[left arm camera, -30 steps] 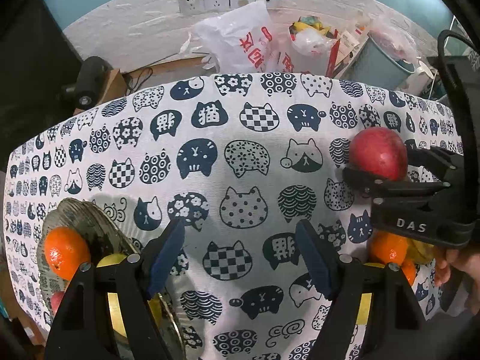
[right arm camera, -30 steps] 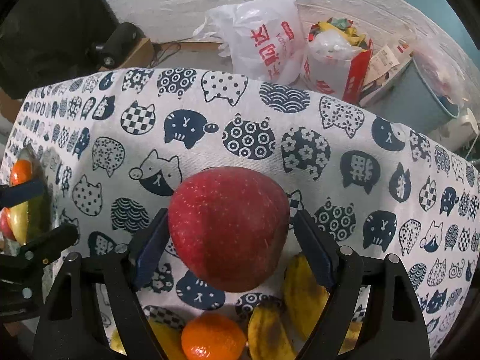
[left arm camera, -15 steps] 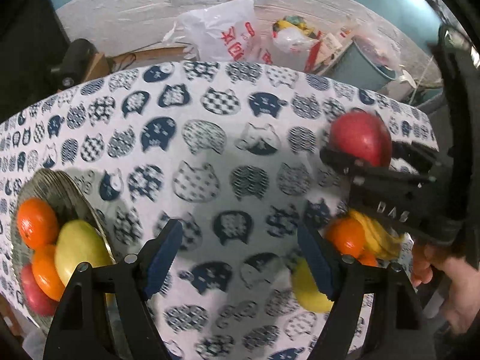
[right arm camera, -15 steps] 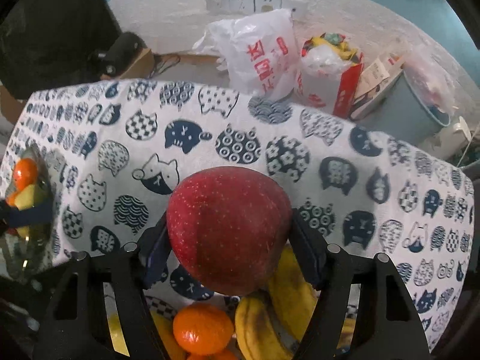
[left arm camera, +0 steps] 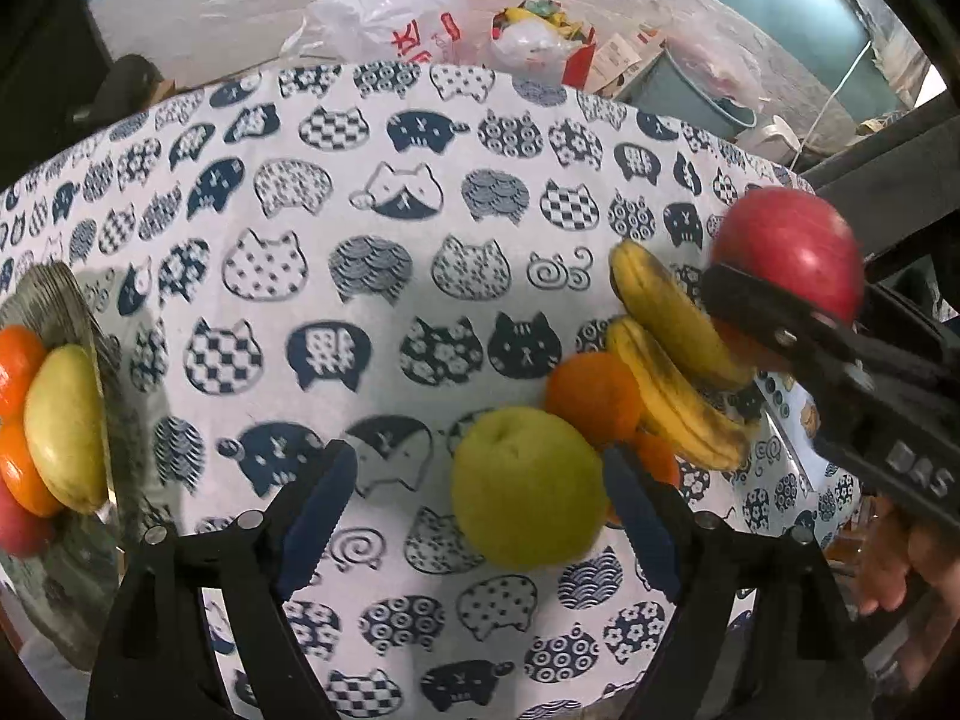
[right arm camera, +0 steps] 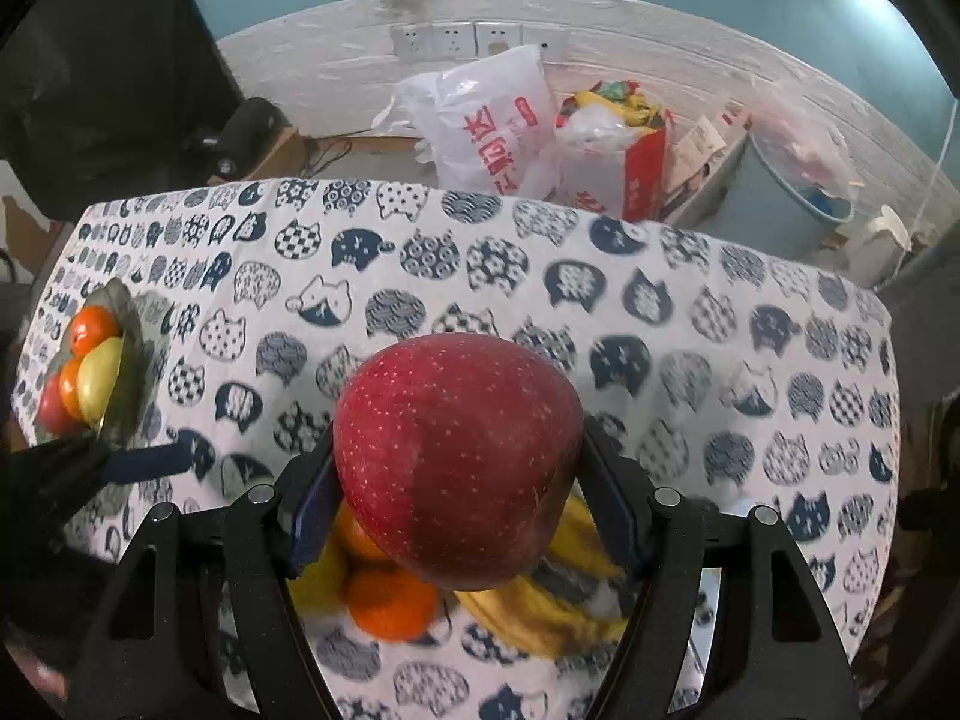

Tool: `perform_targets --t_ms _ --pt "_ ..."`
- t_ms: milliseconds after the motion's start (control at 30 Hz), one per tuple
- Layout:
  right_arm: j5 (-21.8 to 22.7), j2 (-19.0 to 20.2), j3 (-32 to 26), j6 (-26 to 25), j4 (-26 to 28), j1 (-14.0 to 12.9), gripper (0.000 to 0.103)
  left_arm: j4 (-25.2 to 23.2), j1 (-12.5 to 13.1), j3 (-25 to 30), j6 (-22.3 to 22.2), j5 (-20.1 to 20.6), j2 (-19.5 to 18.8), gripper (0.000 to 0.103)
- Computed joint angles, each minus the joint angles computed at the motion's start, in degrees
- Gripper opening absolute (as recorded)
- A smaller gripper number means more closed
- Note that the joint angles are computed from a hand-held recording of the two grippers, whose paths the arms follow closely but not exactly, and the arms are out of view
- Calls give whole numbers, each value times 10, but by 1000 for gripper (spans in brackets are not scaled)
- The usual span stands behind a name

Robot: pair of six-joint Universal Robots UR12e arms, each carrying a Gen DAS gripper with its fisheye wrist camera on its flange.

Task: Organize fruits
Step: 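Grasp the green pear with the left tool while the right tool holds the apple, then carry the pear with the left tool while the right tool carries the apple to the bowl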

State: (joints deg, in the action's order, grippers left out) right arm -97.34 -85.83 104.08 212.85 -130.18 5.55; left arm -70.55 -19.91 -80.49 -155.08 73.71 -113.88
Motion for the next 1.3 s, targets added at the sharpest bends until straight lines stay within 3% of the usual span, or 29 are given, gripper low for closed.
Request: perform_targets --t_ms 300,600,667,700,767,1000,1300 --pt "-5 -39 33 20 1 -1 72 2 -7 -17 -12 1 1 86" --pt "2 -44 40 19 -3 -3 72 -6 -4 -19 -30 -24 -10 85" --pt "5 -43 40 17 -3 -2 72 -9 1 -20 -30 -40 -9 81" --pt "5 -43 40 17 -4 -2 72 -16 5 -19 -25 -53 -9 70" --pt "6 -42 39 16 -4 -1 72 -36 8 -14 -20 -72 -12 66" --pt "7 -36 35 9 -6 2 72 16 -2 -34 4 -37 2 66" --pt "-3 -28 24 -2 -19 11 72 66 8 -43 24 -30 20 66"
